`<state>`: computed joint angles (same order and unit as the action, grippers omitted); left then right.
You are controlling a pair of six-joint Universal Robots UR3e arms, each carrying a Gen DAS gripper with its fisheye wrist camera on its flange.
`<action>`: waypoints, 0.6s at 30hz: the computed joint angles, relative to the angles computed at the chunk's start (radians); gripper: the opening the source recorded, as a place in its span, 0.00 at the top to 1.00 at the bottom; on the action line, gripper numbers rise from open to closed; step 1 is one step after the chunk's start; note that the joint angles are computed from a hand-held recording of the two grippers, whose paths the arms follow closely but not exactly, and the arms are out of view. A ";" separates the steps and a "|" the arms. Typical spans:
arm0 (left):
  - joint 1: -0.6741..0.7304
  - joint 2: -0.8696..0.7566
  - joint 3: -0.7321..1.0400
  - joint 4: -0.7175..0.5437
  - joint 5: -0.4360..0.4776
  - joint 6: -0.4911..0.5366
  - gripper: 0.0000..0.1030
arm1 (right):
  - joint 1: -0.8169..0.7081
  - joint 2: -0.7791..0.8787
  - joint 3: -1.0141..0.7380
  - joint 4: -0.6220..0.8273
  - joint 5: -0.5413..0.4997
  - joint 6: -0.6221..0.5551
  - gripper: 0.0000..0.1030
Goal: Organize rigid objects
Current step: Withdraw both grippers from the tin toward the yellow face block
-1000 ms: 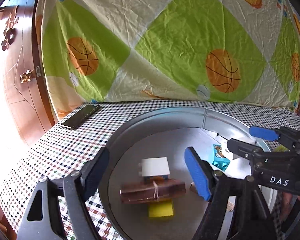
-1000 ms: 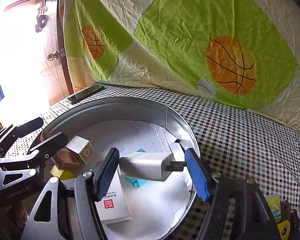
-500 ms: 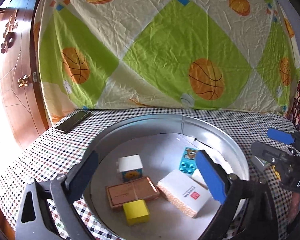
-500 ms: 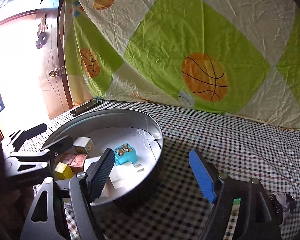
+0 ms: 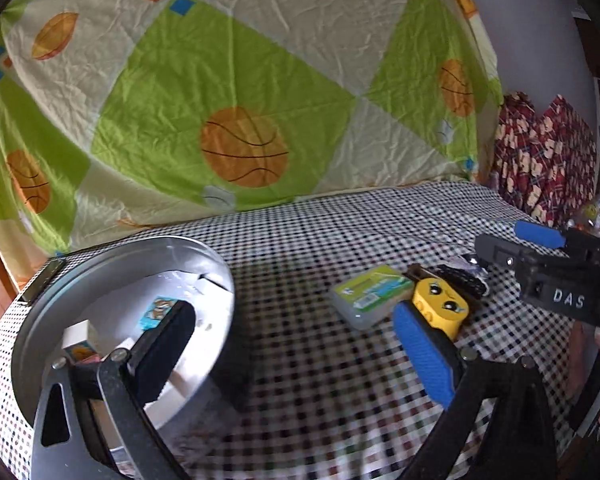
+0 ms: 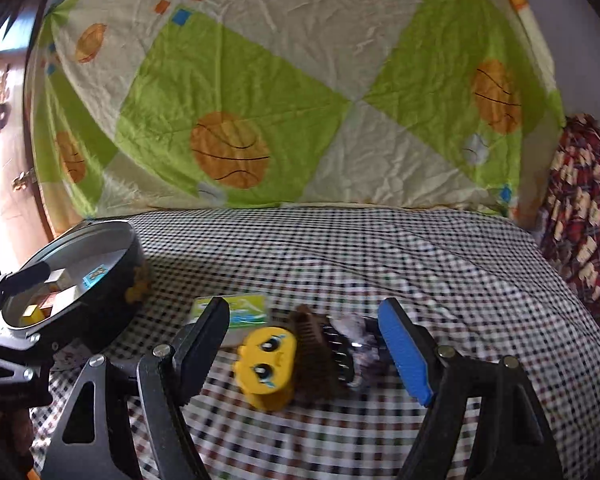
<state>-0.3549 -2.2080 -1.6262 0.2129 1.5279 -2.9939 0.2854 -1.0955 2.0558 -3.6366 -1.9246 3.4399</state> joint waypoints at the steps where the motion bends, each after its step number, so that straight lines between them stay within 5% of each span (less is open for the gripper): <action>1: -0.025 -0.019 0.036 -0.030 0.014 0.002 0.02 | -0.020 -0.014 0.027 -0.007 0.004 0.013 0.23; 6: -0.118 -0.115 0.220 -0.170 0.038 -0.004 0.05 | -0.096 -0.038 0.108 -0.021 0.038 0.035 0.23; 13: -0.171 -0.239 0.483 -0.420 0.024 -0.013 0.25 | -0.151 -0.045 0.180 -0.106 0.075 0.059 0.23; 18: -0.188 -0.301 0.619 -0.540 0.017 -0.010 0.26 | -0.174 -0.051 0.193 -0.103 0.102 0.078 0.23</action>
<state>-0.5429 -2.5088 -1.0068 -0.3266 1.5445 -3.0041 0.1116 -1.1460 2.2488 -3.7399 -1.8223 3.5177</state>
